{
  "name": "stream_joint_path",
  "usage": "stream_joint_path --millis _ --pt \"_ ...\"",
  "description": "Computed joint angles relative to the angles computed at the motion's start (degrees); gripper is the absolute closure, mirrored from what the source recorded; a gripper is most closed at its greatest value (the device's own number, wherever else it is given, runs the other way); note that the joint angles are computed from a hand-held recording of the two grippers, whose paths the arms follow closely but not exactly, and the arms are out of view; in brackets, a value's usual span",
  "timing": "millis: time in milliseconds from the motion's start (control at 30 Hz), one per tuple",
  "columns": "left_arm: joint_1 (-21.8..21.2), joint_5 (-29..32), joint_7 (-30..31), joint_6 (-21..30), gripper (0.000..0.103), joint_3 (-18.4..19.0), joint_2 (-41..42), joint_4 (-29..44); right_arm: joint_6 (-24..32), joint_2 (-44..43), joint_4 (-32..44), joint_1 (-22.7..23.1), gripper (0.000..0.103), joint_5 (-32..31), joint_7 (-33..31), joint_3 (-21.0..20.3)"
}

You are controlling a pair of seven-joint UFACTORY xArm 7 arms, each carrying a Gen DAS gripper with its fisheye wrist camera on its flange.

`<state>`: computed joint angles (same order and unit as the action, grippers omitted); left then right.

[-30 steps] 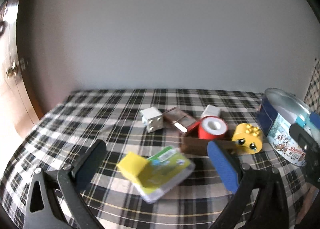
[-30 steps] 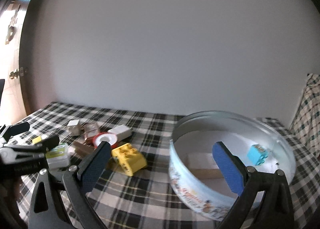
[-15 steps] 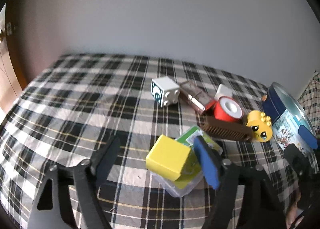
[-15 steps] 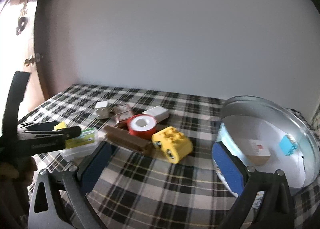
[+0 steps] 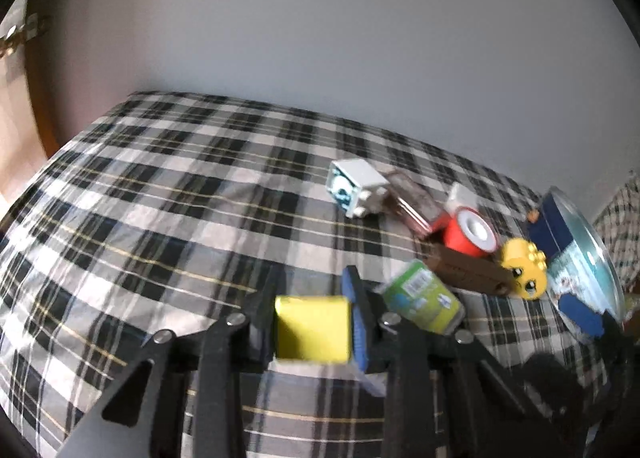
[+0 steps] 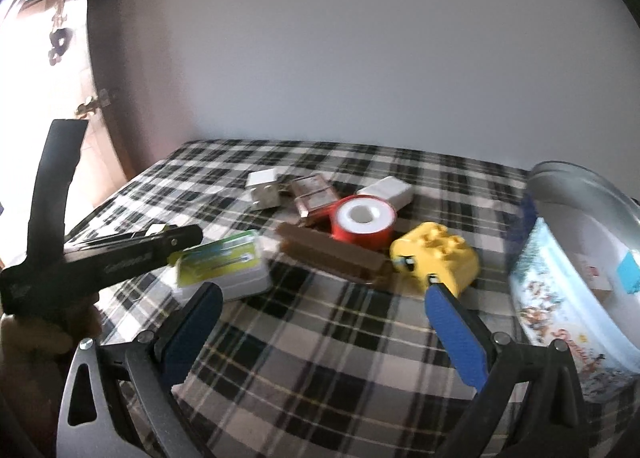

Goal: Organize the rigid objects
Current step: 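Grasp the green-lidded clear box with the right tool while the left holds the cube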

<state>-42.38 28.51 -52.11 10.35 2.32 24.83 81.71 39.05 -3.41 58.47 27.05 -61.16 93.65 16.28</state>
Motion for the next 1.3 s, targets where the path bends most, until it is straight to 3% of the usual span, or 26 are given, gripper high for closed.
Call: stream_joint_path --millis 100,133,200,267,367,400,467,567,633,733,767,800,833,900,1033,1200,1300 --pt "-3.27 3.74 -6.79 -1.12 0.076 5.33 -1.13 -1.12 -4.07 1.61 1.21 -0.14 0.001 -0.76 -1.27 -0.45" --pt "-4.70 5.97 -9.95 -1.32 0.085 7.52 -1.47 -1.38 -4.28 2.64 2.20 0.02 0.001 -0.61 -2.35 -0.57" --pt "-6.38 10.19 -15.07 -0.43 0.086 10.12 -1.88 -1.42 -3.58 5.69 5.33 0.82 0.001 0.70 -5.98 -0.93" --pt "-5.61 12.14 -16.41 1.07 0.086 9.50 -1.97 -1.10 -3.21 8.99 8.64 1.92 0.001 3.04 -10.06 -1.85" --pt "-0.50 9.82 -14.81 -0.23 0.086 4.65 -2.26 -1.82 -3.84 13.26 12.93 3.46 0.001 6.57 -15.71 -3.57" --pt "1.32 8.36 -13.75 -1.08 0.083 3.03 -2.49 -2.35 -4.07 14.20 13.89 3.95 0.001 7.45 -17.02 -4.13" --pt "2.41 7.13 -13.77 -3.11 0.056 2.70 -3.19 -3.61 -4.14 15.62 15.40 4.97 0.001 9.35 -19.15 -5.20" --pt "-0.66 10.12 -18.73 -4.81 0.026 7.30 -4.64 -5.32 -2.48 19.25 19.50 6.00 0.001 14.67 -25.40 -6.19" --pt "-1.36 12.09 -21.34 -4.89 0.023 8.54 -5.42 -6.07 -1.81 20.98 21.57 6.47 0.001 17.81 -29.31 -6.82" --pt "0.97 11.75 -19.32 -2.95 0.023 5.58 -5.67 -6.11 3.01 24.25 26.09 7.76 0.002 22.80 -35.12 -7.56" --pt "1.36 12.11 -18.78 -2.35 0.023 4.97 -5.73 -6.04 1.83 23.62 25.20 8.44 0.005 22.27 -34.42 -8.53" --pt "1.47 12.88 -18.41 -1.72 0.023 4.61 -5.73 -5.82 1.20 23.02 24.38 8.88 0.018 22.15 -34.12 -9.24" --pt "1.37 13.95 -18.33 -1.15 0.023 4.44 -5.68 -5.50 -0.56 22.30 23.15 8.65 0.020 22.83 -33.84 -9.56" --pt "2.99 13.43 -14.80 0.15 0.023 1.75 -5.33 -4.89 0.12 21.73 22.64 9.36 0.020 22.35 -31.48 -10.64" --pt "6.53 6.83 -2.56 4.62 0.022 -4.58 -3.86 -3.41 -4.89 16.56 16.18 9.45 0.020 16.58 -22.60 -12.00" --pt "4.24 6.09 0.69 14.17 0.022 -4.14 -1.39 0.72 -1.13 10.67 11.34 9.71 0.020 1.57 -9.82 -10.77" --pt "4.48 5.22 -1.31 14.39 0.024 -3.66 -1.55 0.30 0.13 8.58 9.65 8.19 0.020 -1.86 -6.44 -8.96"
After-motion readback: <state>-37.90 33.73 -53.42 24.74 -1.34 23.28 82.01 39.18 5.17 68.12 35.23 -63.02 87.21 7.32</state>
